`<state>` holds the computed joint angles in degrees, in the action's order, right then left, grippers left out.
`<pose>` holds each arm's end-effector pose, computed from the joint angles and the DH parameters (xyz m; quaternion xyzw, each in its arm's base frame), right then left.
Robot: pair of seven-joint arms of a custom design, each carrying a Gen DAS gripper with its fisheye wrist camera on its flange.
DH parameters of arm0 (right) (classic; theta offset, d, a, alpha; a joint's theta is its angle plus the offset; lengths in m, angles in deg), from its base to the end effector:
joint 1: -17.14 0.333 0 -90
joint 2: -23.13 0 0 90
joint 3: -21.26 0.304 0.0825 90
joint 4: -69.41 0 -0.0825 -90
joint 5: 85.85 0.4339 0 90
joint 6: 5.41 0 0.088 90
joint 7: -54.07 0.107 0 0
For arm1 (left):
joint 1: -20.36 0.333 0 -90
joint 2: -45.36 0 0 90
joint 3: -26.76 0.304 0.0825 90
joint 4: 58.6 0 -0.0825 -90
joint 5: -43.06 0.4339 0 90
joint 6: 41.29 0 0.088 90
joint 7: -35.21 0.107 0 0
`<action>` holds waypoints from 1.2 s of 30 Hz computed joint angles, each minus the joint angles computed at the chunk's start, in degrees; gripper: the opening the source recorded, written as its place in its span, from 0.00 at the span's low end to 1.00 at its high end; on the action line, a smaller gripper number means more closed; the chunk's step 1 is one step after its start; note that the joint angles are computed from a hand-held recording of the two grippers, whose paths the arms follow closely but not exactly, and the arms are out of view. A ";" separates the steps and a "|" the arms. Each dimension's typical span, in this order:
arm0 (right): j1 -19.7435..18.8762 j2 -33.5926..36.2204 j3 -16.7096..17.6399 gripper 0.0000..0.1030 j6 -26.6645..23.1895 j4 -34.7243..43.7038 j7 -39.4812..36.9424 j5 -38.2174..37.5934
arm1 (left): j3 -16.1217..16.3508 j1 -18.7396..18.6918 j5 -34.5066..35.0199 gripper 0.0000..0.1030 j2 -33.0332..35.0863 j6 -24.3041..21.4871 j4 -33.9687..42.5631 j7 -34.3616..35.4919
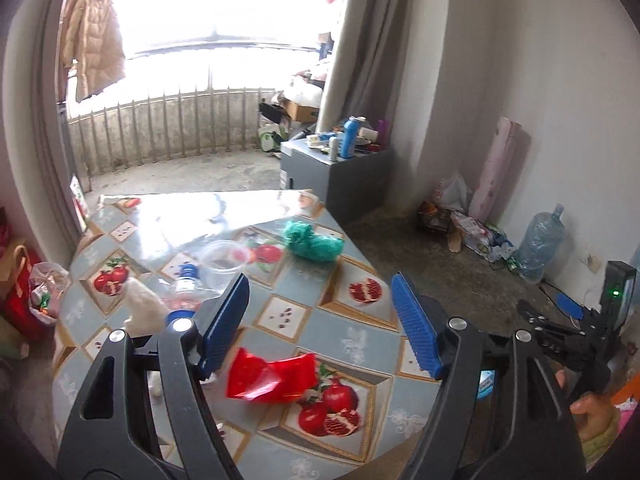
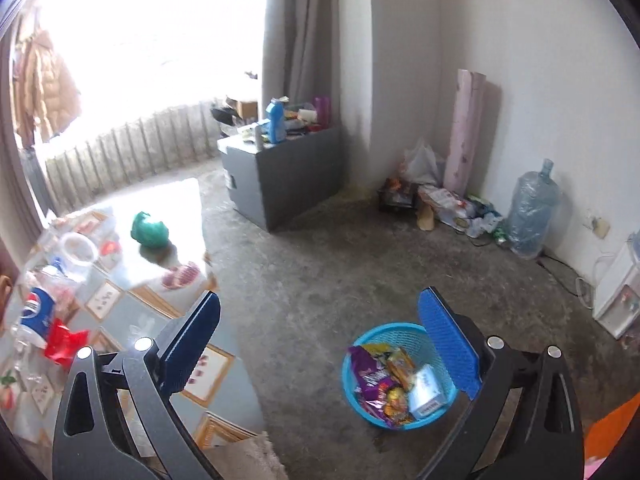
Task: Collect trash
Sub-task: 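Move both tools back toward the table, then grasp the Pepsi bottle around its label with the right tool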
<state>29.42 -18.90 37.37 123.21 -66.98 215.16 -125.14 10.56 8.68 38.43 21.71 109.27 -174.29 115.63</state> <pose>0.3822 0.2127 0.6206 -0.4610 0.7528 -0.3818 0.2740 0.4581 -0.2759 0.7206 -0.5163 0.7075 -0.4234 0.2315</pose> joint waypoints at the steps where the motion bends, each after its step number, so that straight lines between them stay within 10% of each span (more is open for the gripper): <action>1: 0.29 -0.87 -0.54 0.94 3.16 -0.97 0.95 -0.30 | 0.13 1.21 0.82 0.67 -1.86 0.14 -1.40 -1.38; 11: 3.08 8.35 -1.51 0.94 20.24 3.75 -0.45 4.52 | 2.74 12.10 4.46 0.67 -17.55 -2.33 -13.68 -10.85; 22: 11.03 19.25 -5.80 0.71 26.30 10.18 -11.64 19.96 | 8.08 5.62 -6.02 0.61 -14.44 0.17 -17.63 -2.54; 30: 21.24 34.55 -13.91 0.58 28.53 22.49 -36.73 52.16 | 10.76 2.44 -14.23 0.25 -4.30 1.49 -14.41 6.63; 36: 18.88 49.26 -11.35 0.56 20.19 38.69 -52.78 73.61 | 11.74 2.11 -19.87 0.09 2.96 -1.70 -10.14 13.10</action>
